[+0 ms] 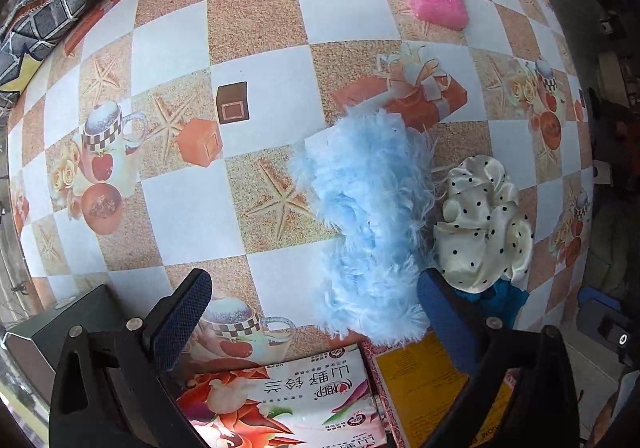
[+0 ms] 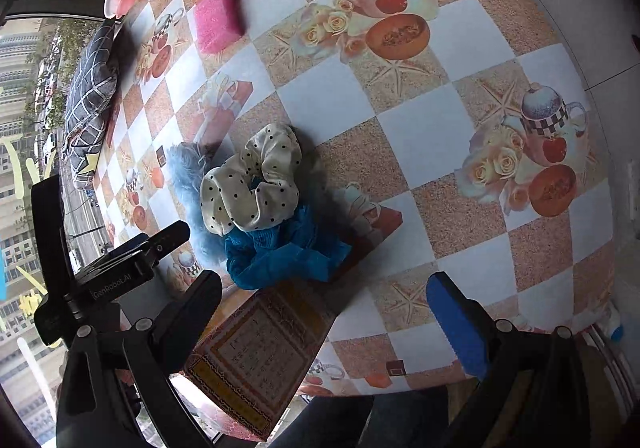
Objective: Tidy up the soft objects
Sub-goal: 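Grasp the fluffy blue item with left tool while right tool grasps polka-dot scrunchie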
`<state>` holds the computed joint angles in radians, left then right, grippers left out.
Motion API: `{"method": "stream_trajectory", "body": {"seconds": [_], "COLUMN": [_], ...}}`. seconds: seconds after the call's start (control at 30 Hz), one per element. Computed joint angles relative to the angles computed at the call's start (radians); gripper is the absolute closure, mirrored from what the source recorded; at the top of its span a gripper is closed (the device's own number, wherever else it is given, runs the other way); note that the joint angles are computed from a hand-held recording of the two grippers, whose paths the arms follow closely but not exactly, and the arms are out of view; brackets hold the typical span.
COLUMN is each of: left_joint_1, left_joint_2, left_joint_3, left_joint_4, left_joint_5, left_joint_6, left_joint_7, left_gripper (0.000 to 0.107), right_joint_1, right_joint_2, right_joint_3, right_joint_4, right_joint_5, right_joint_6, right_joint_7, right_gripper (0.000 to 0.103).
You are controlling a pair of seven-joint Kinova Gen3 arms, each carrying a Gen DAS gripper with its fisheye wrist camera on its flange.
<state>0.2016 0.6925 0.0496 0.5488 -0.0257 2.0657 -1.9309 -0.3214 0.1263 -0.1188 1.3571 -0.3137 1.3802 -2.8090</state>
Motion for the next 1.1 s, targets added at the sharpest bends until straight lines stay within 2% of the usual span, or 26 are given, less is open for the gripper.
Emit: {"method": "stream_trajectory", "body": {"seconds": [0.13, 0.27, 0.37, 0.5, 0.67, 0.83, 1.0, 1.1], "left_joint_1": [0.024, 0.100, 0.079, 0.037, 0.026, 0.032, 0.025, 0.011], "left_joint_2": [-0.002, -0.057, -0.066, -0.049, -0.075, -0.094, -0.118, -0.122], "left_joint_3": [-0.018, -0.057, -0.051, -0.048, -0.039, -0.030, -0.028, -0.022], "left_joint_4": [0.060, 0.206, 0.228, 0.201, 0.208, 0.231, 0.300, 0.306], "left_joint_5": [-0.038, -0.170, -0.186, -0.180, -0.179, -0.174, -0.161, -0.142], "left_joint_6": [-0.038, -0.189, -0.213, -0.192, -0.233, -0.261, -0.289, -0.290], "left_joint_7": [0.015, 0.041, 0.054, 0.061, 0.048, 0.021, 0.029, 0.030], "left_gripper": [0.005, 0.005, 0.005, 0.005, 0.005, 0.005, 0.004, 0.004], "right_joint_1": [0.016, 0.019, 0.022, -0.014, -0.085, -0.082, -0.027, -0.033], "right_joint_2": [0.064, 0.160, 0.229, 0.316, 0.373, 0.303, 0.158, 0.170], "right_joint_3": [0.010, 0.008, 0.002, 0.002, 0.027, 0.063, 0.050, 0.026], "right_joint_4": [-0.037, -0.105, -0.145, -0.245, -0.371, -0.277, -0.124, -0.144], "right_joint_5": [0.007, 0.019, 0.001, 0.046, 0.168, 0.226, 0.166, 0.162], "right_joint_6": [0.011, 0.021, 0.039, 0.129, 0.279, 0.308, 0.133, 0.115], "right_joint_7": [0.055, 0.119, 0.170, 0.216, 0.251, 0.204, 0.158, 0.183], "right_gripper": [0.000, 0.000, 0.000, 0.000, 0.000, 0.000, 0.000, 0.000]}}
